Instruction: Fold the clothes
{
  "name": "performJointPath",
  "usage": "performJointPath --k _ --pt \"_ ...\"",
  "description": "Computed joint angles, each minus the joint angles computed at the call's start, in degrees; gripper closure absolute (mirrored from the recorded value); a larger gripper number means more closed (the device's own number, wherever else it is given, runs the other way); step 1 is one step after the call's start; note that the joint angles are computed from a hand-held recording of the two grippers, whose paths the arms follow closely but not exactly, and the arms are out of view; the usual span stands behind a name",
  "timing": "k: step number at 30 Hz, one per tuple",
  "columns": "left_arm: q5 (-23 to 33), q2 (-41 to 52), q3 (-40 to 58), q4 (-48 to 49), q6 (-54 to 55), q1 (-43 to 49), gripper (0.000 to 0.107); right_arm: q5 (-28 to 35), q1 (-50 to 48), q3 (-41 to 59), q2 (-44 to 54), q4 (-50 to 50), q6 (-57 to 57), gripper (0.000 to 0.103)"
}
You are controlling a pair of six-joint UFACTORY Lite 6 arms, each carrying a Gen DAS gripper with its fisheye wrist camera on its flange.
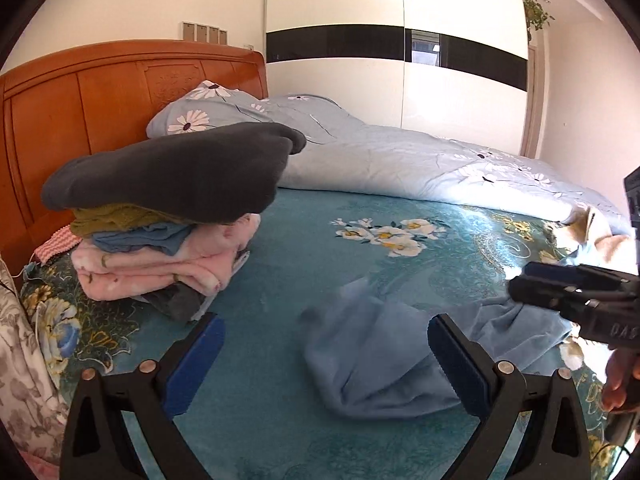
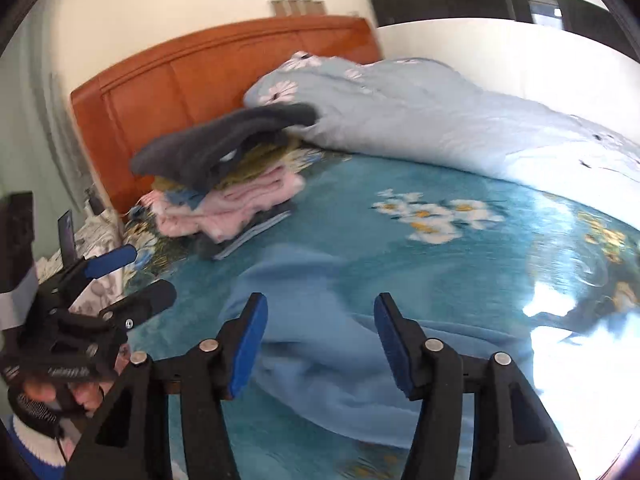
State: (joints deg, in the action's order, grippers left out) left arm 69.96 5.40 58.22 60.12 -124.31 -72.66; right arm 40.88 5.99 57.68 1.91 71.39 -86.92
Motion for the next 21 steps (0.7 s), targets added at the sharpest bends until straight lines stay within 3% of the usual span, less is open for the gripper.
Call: performJointPath --k 3,7,12,16,18,20,21 --pt "-7.0 2.1 0.4 1.1 0.4 4.3 0.004 -6.2 -9.0 4.8 3.8 -2.7 2.5 0.043" --pt "-9.4 6.4 2.6 0.0 2.0 7.3 0.004 -12.7 -18.8 18.9 17.0 -9.4 16.3 0.043" --pt "-17.4 6.0 0.4 -0.4 -0.5 11.0 0.004 -5.0 -23.3 37.8 32.6 -19.2 35.9 0.043" --pt "-16.1 6.2 1.7 -0.9 -0.5 9.5 0.004 -6.0 -21.0 42.1 35.9 -24.7 43.3 0.046" --pt "-14.9 6.9 3.1 -1.3 0.7 8.5 0.004 -4.7 -21.4 45.0 37.6 -26.1 46.3 0.06" --pt "-13.8 8.5 5.3 -2.0 2.5 8.2 0.004 -2.0 -22.1 48.2 39.8 -26.7 48.1 0.098" --pt "-13.3 9.3 6.4 -2.4 3.4 8.1 0.004 -1.1 -22.1 49.1 40.3 -26.8 48.5 0.098"
